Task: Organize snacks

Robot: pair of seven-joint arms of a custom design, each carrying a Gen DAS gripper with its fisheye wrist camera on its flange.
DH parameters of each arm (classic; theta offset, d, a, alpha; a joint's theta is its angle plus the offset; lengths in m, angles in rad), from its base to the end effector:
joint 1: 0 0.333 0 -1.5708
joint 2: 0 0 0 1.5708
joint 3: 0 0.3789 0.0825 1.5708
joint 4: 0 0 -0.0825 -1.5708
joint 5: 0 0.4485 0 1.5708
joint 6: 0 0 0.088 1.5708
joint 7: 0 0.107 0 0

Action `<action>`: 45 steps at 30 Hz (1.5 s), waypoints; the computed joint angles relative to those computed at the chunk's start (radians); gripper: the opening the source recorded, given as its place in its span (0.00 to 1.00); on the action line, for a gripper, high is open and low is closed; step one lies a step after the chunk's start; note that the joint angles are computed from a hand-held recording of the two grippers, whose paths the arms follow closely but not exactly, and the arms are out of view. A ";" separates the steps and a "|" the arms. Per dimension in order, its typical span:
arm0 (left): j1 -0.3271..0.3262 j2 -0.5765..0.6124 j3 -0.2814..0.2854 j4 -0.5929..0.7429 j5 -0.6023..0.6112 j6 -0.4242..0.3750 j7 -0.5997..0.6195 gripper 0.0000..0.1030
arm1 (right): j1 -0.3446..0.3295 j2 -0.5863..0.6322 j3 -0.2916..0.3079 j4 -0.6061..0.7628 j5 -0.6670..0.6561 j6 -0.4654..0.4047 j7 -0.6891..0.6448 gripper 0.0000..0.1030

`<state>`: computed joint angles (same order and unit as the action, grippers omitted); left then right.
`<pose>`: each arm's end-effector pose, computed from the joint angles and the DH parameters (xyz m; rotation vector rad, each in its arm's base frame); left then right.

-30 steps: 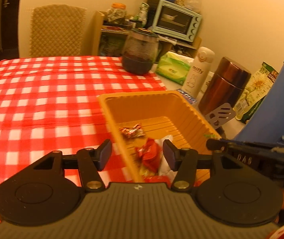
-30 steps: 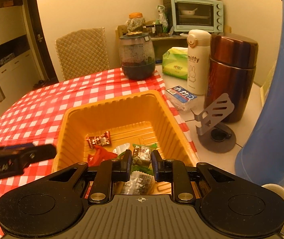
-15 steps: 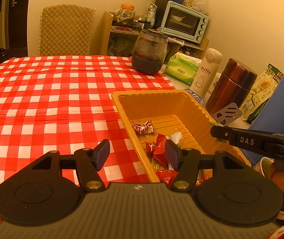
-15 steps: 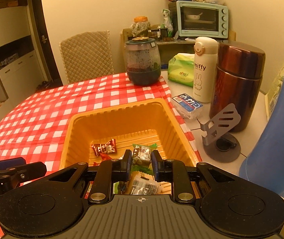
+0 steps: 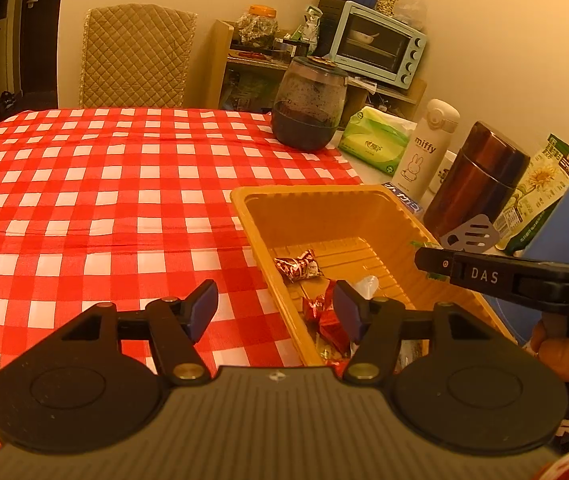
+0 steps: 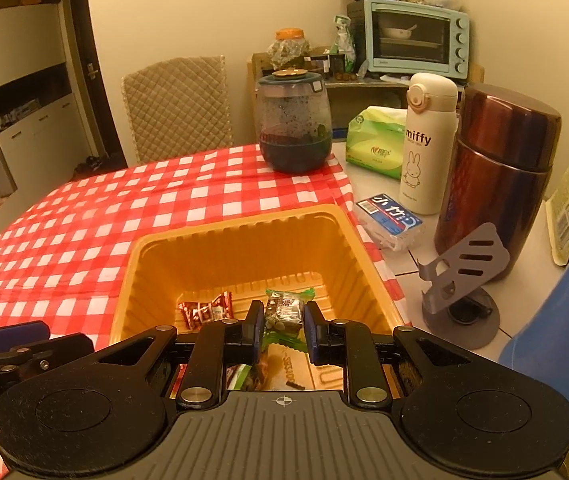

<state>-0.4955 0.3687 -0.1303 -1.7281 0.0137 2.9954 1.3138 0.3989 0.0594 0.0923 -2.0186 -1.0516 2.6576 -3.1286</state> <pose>0.6410 -0.4460 0.5072 -1.4966 2.1397 -1.2051 0.5730 0.3330 0.5072 -1.4261 1.8892 -0.7218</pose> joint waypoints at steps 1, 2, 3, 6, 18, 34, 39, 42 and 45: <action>-0.001 0.003 0.002 0.003 0.001 0.000 -0.002 0.58 | -0.002 0.005 -0.002 0.003 -0.001 0.006 0.002 0.21; 0.000 0.005 0.003 0.006 0.002 -0.001 -0.002 0.59 | -0.004 0.010 -0.006 0.005 -0.023 0.022 0.021 0.21; 0.001 0.007 0.003 0.007 0.001 -0.001 -0.002 0.60 | -0.006 0.014 -0.012 0.005 -0.050 0.047 0.048 0.21; -0.001 0.005 0.009 0.000 0.005 0.008 -0.005 0.72 | -0.007 0.016 -0.018 0.005 -0.068 0.060 0.084 0.39; -0.066 -0.048 0.098 -0.058 0.125 0.018 -0.140 0.97 | -0.012 -0.071 0.024 -0.067 -0.031 -0.013 0.109 0.55; 0.034 -0.254 0.007 -0.250 0.269 0.005 -0.283 1.00 | 0.013 -0.181 0.105 -0.108 0.136 -0.077 0.037 0.89; 0.112 -0.333 -0.073 -0.314 0.164 -0.035 -0.204 1.00 | 0.033 -0.198 0.134 -0.095 0.180 -0.130 0.001 0.94; 0.146 -0.385 -0.098 -0.357 0.166 -0.041 -0.204 1.00 | 0.049 -0.202 0.150 -0.078 0.197 -0.166 -0.023 0.95; 0.174 -0.437 -0.120 -0.400 0.129 -0.041 -0.174 1.00 | 0.067 -0.204 0.165 -0.060 0.207 -0.208 -0.036 0.95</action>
<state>-0.3210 -0.0679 -0.2504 -2.1281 0.1426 2.9540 1.1401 0.4659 -0.1447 0.2570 -2.0784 -0.8449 2.4497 -3.1647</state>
